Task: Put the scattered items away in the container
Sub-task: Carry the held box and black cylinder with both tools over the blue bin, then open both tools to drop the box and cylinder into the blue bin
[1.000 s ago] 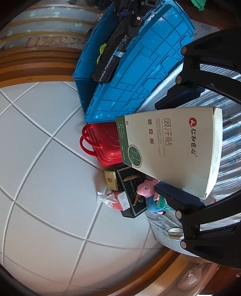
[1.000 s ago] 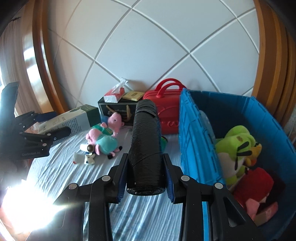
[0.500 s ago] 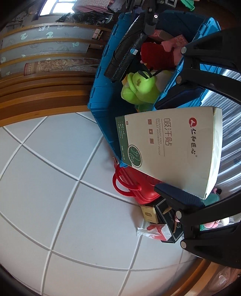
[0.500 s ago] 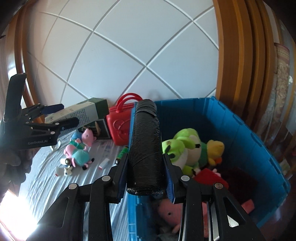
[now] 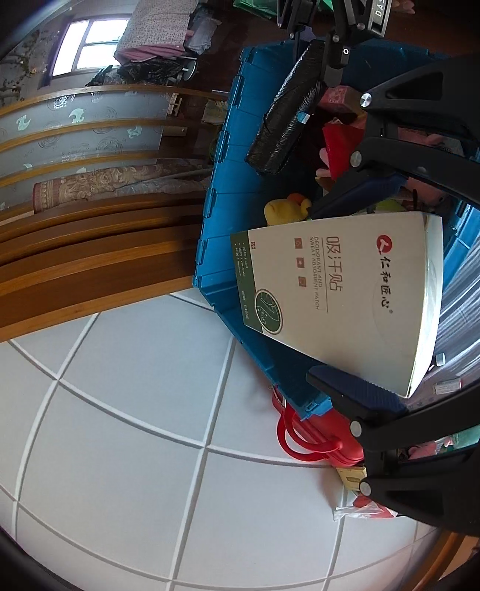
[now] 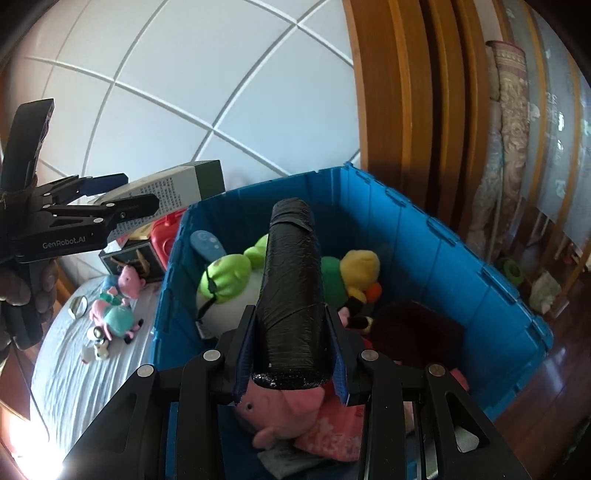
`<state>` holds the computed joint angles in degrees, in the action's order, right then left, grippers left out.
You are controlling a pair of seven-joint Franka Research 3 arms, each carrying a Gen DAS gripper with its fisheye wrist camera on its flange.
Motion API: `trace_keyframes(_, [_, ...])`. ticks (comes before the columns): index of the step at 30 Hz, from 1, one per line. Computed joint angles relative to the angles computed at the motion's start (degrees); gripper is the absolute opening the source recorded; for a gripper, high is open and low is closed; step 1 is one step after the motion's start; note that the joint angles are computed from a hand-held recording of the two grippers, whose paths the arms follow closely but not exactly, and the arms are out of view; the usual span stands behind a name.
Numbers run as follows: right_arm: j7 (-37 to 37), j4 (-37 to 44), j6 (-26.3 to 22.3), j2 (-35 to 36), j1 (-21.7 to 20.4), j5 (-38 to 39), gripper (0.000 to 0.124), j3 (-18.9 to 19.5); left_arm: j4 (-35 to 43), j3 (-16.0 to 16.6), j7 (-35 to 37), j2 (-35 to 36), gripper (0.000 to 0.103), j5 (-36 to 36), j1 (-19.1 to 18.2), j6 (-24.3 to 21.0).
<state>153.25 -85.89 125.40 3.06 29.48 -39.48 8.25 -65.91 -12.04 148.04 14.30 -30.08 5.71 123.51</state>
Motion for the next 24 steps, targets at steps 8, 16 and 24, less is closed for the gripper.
trace_keyframes(8, [2.4, -5.3, 1.3, -3.9, -2.8, 0.3, 0.034, 0.3, 2.2, -1.5, -1.5, 1.9, 0.08, 3.2, -3.5, 0.2])
trace_keyframes(16, [3.0, -7.6, 2.8, -5.0, -5.1, 1.2, 0.034, 0.9, 4.0, -2.5, -2.1, 3.1, 0.08, 4.7, -4.9, 0.1])
trace_keyframes(24, [3.8, -7.4, 2.7, -4.9, -6.0, 0.8, 0.036, 1.0, 5.8, -1.9, -6.9, 4.8, 0.082, 8.1, -6.4, 2.8])
